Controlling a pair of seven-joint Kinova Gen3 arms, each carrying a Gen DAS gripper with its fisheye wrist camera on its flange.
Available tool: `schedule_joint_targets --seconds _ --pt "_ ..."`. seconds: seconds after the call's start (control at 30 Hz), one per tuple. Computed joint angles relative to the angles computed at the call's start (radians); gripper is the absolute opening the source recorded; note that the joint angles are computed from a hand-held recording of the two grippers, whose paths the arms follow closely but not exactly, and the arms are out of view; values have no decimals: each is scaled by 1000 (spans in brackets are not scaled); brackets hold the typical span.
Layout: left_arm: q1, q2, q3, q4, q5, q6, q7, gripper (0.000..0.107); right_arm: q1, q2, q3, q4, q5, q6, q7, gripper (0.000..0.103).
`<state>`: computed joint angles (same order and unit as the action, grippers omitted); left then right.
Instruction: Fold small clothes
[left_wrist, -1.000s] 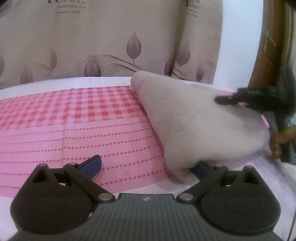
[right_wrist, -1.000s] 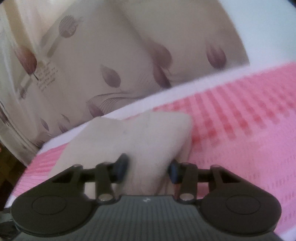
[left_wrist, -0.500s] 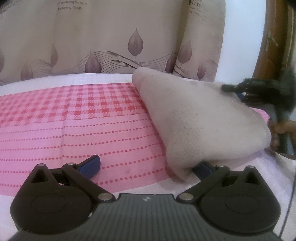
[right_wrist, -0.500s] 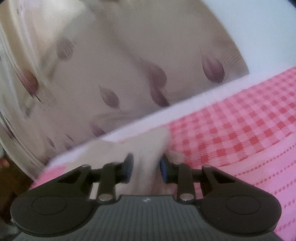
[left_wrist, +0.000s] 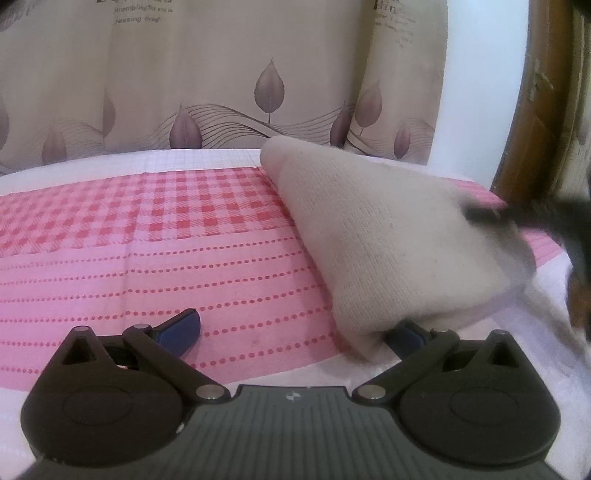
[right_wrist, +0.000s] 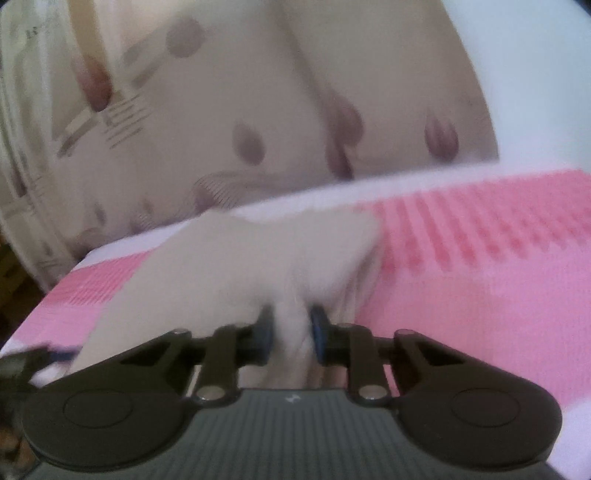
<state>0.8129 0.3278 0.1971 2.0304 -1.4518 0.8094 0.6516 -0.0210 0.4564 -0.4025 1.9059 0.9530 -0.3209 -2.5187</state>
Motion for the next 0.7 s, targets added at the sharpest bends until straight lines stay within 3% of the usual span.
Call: schedule_joint_targets --seconds 0.17,0.27,0.33,0.37,0.4,0.57,0.7 --pt "4 2 -1 2 -4 4 1 103 -74 25 80 -43 -17 -5 13 18" --pt "-1 0 0 6 -10 -4 7 103 11 51 48 -14 70 -96 -87 18" --pt "0 0 2 6 -13 0 12 103 76 51 2 12 84 -129 -133 28" --pt "-2 0 2 5 -11 -2 8 103 81 38 7 29 69 -135 -131 36" --pt "-3 1 3 3 -9 -2 7 103 70 20 29 51 43 -155 -113 36" --pt "6 6 4 -3 -2 17 -1 103 -115 -97 236 158 -129 -313 84 36" --pt "8 5 2 -4 1 16 -5 103 -275 -125 307 134 -208 -221 245 36"
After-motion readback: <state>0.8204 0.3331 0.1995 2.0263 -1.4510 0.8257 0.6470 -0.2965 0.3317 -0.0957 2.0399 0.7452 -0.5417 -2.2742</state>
